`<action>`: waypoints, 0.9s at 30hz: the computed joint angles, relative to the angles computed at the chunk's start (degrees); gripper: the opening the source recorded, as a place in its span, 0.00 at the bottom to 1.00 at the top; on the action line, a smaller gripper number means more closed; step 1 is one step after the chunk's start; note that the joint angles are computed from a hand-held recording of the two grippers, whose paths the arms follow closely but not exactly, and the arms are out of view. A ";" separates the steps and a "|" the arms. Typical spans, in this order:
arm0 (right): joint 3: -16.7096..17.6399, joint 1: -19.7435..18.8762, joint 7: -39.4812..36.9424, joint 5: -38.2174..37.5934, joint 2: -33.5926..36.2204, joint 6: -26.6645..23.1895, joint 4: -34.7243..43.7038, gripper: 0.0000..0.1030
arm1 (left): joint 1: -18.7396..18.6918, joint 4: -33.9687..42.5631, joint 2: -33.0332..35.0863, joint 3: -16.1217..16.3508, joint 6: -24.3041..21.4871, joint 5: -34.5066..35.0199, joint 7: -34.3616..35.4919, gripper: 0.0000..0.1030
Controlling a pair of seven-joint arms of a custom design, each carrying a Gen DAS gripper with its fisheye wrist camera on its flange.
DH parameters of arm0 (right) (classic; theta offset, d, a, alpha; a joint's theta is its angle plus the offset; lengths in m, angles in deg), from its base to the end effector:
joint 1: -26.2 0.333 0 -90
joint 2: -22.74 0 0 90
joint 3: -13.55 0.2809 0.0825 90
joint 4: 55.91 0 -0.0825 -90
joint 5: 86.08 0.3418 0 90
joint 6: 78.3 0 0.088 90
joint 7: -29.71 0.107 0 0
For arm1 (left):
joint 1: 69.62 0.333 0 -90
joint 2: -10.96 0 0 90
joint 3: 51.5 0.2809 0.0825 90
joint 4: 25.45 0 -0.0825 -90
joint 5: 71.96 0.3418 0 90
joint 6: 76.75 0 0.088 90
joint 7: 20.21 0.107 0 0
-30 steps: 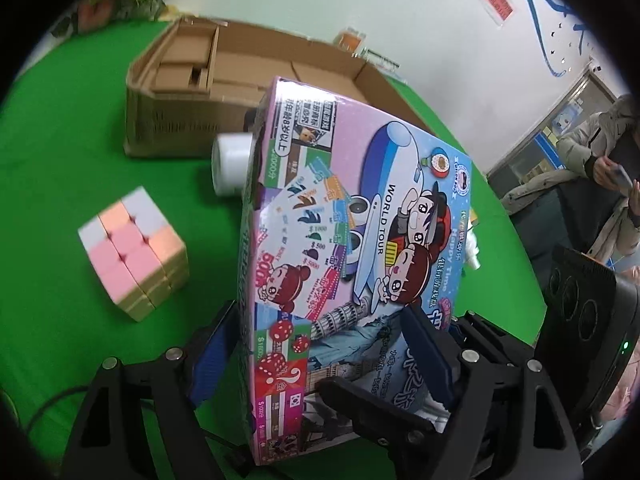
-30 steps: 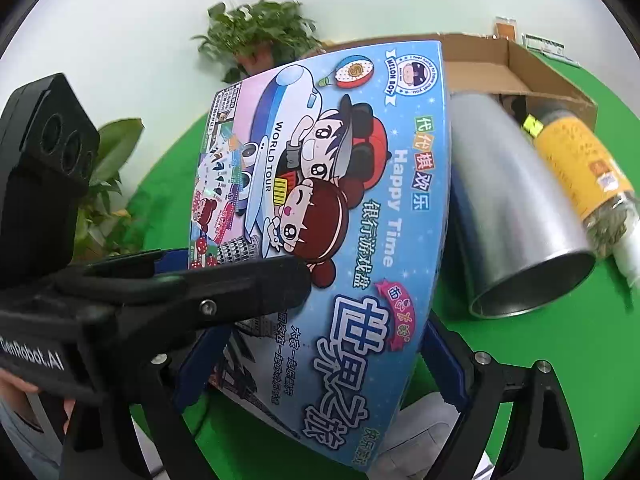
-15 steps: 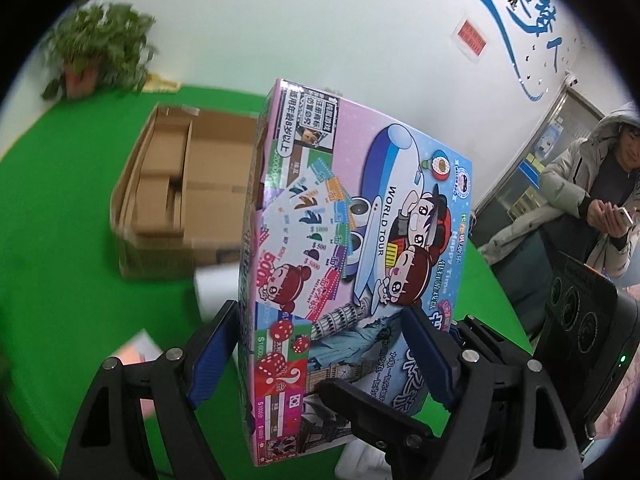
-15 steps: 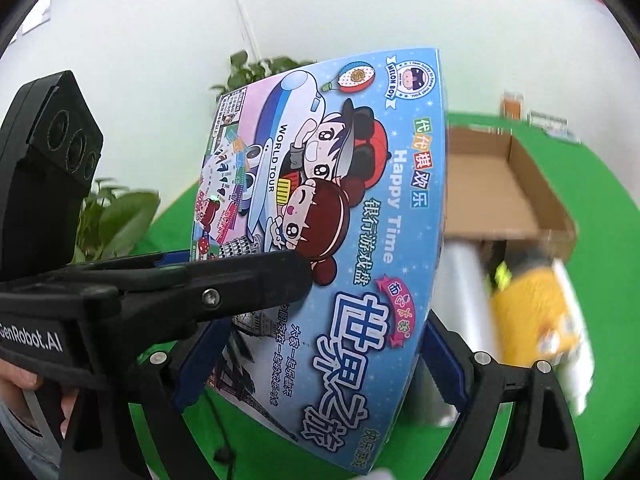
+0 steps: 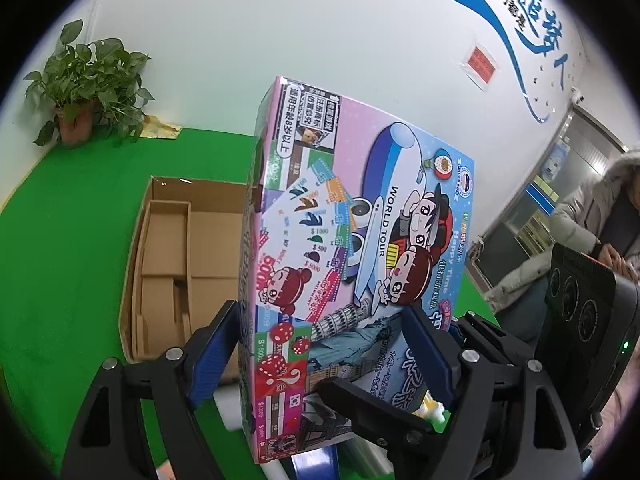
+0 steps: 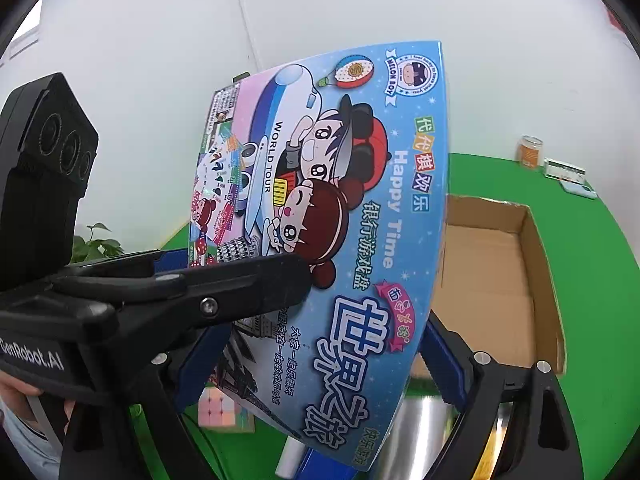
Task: Organize rigid objects
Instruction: 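Lower the game box into the large box and open both grippers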
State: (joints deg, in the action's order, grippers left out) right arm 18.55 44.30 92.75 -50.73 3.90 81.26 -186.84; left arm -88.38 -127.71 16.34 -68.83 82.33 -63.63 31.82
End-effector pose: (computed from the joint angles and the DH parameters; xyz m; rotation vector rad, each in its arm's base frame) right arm 0.4414 0.1644 0.5583 -1.8870 1.2607 -0.3703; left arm 0.4829 -0.3503 0.5843 -1.8190 1.9375 -1.2574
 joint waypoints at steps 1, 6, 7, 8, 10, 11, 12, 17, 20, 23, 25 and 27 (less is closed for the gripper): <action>-0.66 -0.18 -0.28 -0.25 1.68 -1.67 2.30 0.86 | 0.31 1.77 1.33 0.04 -1.01 -0.83 0.92 0.79; -1.60 -1.35 -0.15 -1.53 10.78 -9.31 12.87 0.86 | 1.42 7.97 6.43 0.02 -5.42 -2.00 2.18 0.79; -1.72 -1.56 -0.31 -1.52 12.53 -10.57 14.76 0.86 | 1.63 9.03 7.54 0.02 -6.07 -2.06 2.27 0.79; -1.84 -1.85 -0.50 -1.61 14.27 -11.67 16.57 0.86 | 1.90 9.76 8.41 -0.11 -6.46 -2.38 2.45 0.79; -1.65 -2.22 0.42 -2.49 17.70 -12.96 19.93 0.86 | 2.57 11.34 10.34 -0.45 -7.16 -3.32 3.18 0.79; -1.60 -2.35 0.78 -2.46 19.44 -13.43 21.26 0.86 | 2.77 12.23 11.28 -0.54 -7.64 -3.52 3.31 0.79; -1.77 -2.69 0.69 -2.37 21.58 -14.17 23.32 0.86 | 2.90 13.24 12.31 -0.59 -8.20 -3.65 3.34 0.79; -1.69 -3.56 1.70 -1.93 27.51 -16.31 28.17 0.85 | 3.92 18.48 17.80 -1.48 -11.21 -5.07 5.38 0.79; -1.67 -4.16 2.35 -1.41 31.31 -17.83 31.31 0.84 | 3.89 21.80 21.01 -1.47 -13.10 -5.23 5.82 0.79; -1.32 -4.18 2.72 -0.99 32.99 -17.66 31.06 0.84 | 3.90 24.31 23.51 -1.71 -14.89 -5.64 6.34 0.79; -1.33 -4.49 3.14 -0.98 35.11 -18.81 32.96 0.84 | 3.76 25.79 25.12 -1.74 -16.21 -5.74 6.71 0.79; -1.35 -4.70 4.25 -1.44 38.00 -20.84 36.24 0.84 | 3.63 26.12 25.89 -1.67 -16.88 -5.78 6.71 0.79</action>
